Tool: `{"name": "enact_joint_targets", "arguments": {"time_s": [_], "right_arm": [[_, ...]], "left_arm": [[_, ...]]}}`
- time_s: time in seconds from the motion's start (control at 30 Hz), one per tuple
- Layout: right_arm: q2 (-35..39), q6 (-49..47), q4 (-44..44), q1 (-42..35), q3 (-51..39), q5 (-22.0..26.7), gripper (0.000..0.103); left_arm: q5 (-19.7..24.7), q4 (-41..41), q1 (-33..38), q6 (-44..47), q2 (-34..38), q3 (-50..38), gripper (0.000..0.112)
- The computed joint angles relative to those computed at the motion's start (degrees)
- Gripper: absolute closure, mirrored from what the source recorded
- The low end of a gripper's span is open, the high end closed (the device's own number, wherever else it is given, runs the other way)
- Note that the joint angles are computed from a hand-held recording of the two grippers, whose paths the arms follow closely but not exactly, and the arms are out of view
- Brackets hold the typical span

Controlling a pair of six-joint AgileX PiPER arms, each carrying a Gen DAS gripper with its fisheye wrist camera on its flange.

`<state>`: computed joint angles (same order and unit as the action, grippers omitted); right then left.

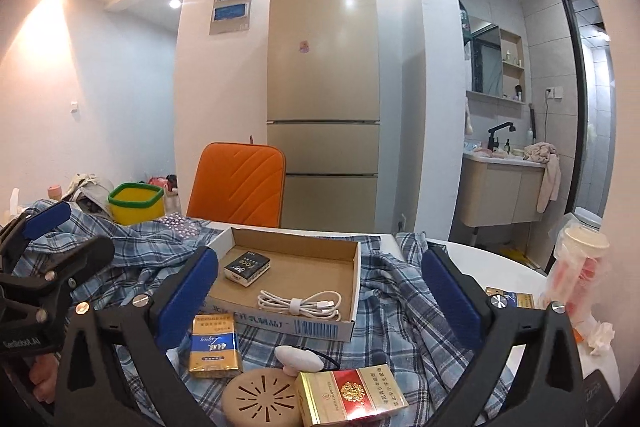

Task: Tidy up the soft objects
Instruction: 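Raise both open grippers away from the cardboard box, then lower the left gripper onto the blue-white Babycare wipes pack and grasp it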

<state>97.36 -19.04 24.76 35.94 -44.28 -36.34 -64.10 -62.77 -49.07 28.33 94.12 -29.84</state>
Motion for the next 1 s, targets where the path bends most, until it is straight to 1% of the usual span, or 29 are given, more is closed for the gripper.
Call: {"name": "enact_joint_targets", "arguments": {"time_s": [0.2,0.33,0.53,0.67,0.77,0.87,0.93,1.0], "right_arm": [[1.31,0.74,-0.87,-0.50,-0.49,1.20,0.000],[1.61,1.43,-1.44,-0.89,-0.68,1.54,0.000],[1.74,1.80,-2.02,-1.09,-0.83,2.05,0.000],[2.05,1.52,-1.52,-1.31,-1.50,3.01,0.000],[2.35,1.03,-0.79,-1.31,-1.89,3.51,0.000],[2.55,0.50,-0.16,-1.17,-2.07,3.70,0.000],[2.62,0.39,-0.09,-1.15,-2.17,3.80,0.000],[2.78,0.10,0.19,-1.17,-2.35,4.01,0.000]], "left_arm": [[1.81,0.16,1.24,-1.11,-0.08,0.09,0.010],[4.77,0.79,3.14,-2.03,-0.89,0.36,0.010],[8.81,-1.40,4.28,1.27,-0.74,-1.40,0.010],[14.96,-3.87,6.62,5.21,-0.76,-3.57,0.010],[19.91,-4.52,8.77,6.31,-1.25,-4.41,0.010],[26.36,-3.80,11.32,5.98,-1.98,-4.99,0.010],[30.76,-5.33,12.67,7.59,-1.95,-6.03,0.022],[34.75,-9.71,13.70,12.48,-1.08,-7.85,0.026]]}}
